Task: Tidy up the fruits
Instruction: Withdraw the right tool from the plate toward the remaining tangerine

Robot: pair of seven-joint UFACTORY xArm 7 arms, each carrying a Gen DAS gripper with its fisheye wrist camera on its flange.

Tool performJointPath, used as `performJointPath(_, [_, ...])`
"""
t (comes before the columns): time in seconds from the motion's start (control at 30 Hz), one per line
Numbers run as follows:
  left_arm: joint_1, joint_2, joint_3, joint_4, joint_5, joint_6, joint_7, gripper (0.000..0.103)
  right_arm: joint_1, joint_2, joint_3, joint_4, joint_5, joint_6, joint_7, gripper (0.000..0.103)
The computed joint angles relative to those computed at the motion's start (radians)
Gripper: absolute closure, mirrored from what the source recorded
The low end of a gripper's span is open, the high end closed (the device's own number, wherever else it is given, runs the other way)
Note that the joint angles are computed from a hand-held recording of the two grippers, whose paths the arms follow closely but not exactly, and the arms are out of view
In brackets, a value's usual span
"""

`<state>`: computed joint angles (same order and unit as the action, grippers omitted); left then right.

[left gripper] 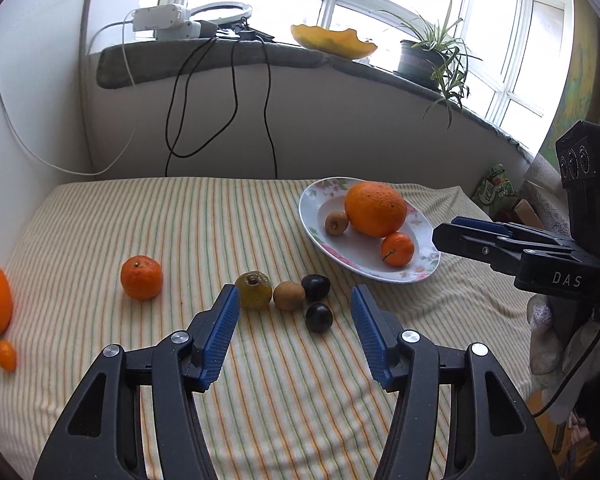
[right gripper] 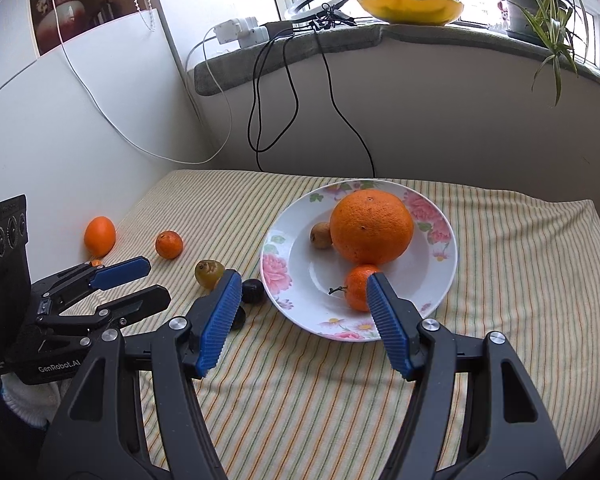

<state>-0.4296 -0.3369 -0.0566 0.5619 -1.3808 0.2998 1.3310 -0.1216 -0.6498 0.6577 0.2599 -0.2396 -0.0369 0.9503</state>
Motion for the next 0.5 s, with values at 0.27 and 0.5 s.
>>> performJointPath(0.27, [0.064, 0.007, 0.054, -0.024, 0.028, 0.007, 0.006, 0.046, 0.025, 0.045, 0.04, 0.02, -0.006, -0.037, -0.024, 0.035])
performJointPath(0.5, [0.115, 0.049, 0.072, -0.006, 0.024, 0.021, 0.023, 0.046, -0.066, 0.149, 0.171, 0.076, -0.02, -0.042, -0.046, 0.049])
